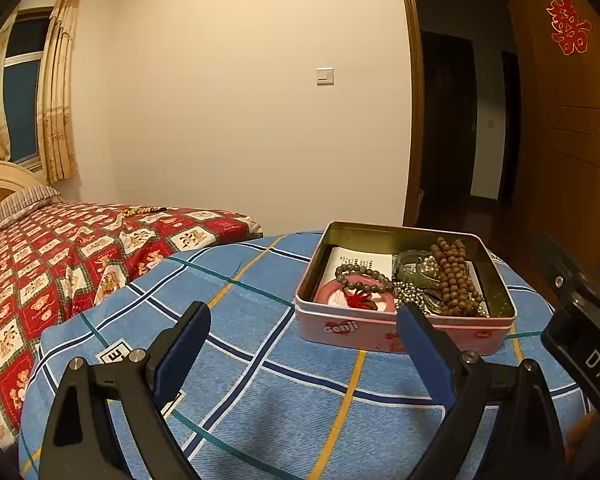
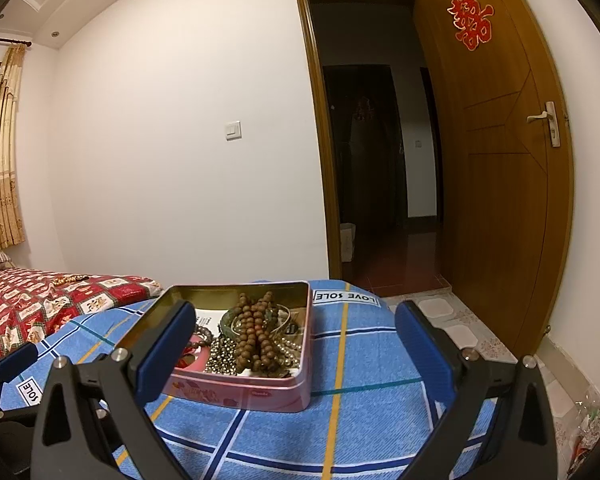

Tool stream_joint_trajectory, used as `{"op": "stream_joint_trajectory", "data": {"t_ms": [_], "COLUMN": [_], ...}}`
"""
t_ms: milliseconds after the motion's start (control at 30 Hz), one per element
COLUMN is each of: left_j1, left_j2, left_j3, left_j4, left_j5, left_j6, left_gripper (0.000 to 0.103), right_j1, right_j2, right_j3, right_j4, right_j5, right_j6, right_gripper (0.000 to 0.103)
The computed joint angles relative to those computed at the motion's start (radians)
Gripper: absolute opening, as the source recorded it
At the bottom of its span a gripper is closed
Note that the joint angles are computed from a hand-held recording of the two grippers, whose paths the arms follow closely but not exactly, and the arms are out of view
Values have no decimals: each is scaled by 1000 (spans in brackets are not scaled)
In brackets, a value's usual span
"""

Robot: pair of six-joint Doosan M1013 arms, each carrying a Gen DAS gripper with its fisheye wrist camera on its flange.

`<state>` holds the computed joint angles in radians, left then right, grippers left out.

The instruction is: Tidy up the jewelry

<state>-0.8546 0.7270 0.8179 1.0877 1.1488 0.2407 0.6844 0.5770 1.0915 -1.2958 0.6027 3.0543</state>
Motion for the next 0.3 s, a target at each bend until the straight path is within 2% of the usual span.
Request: {"op": "stream_joint_trajectory", "data": {"t_ms": [300], "left_j1": [4], "left_j2": [5], "left_j3": [-12], "left_j4": [-25], "left_j5": [12], "left_j6": [15], "left_gripper": [94], "right_j1": [-1], "right_j2": [0], "right_j3": [-5], "right_j4": [24], "right_j5": [11], "right_j6": [-20], "right_gripper": [102]}}
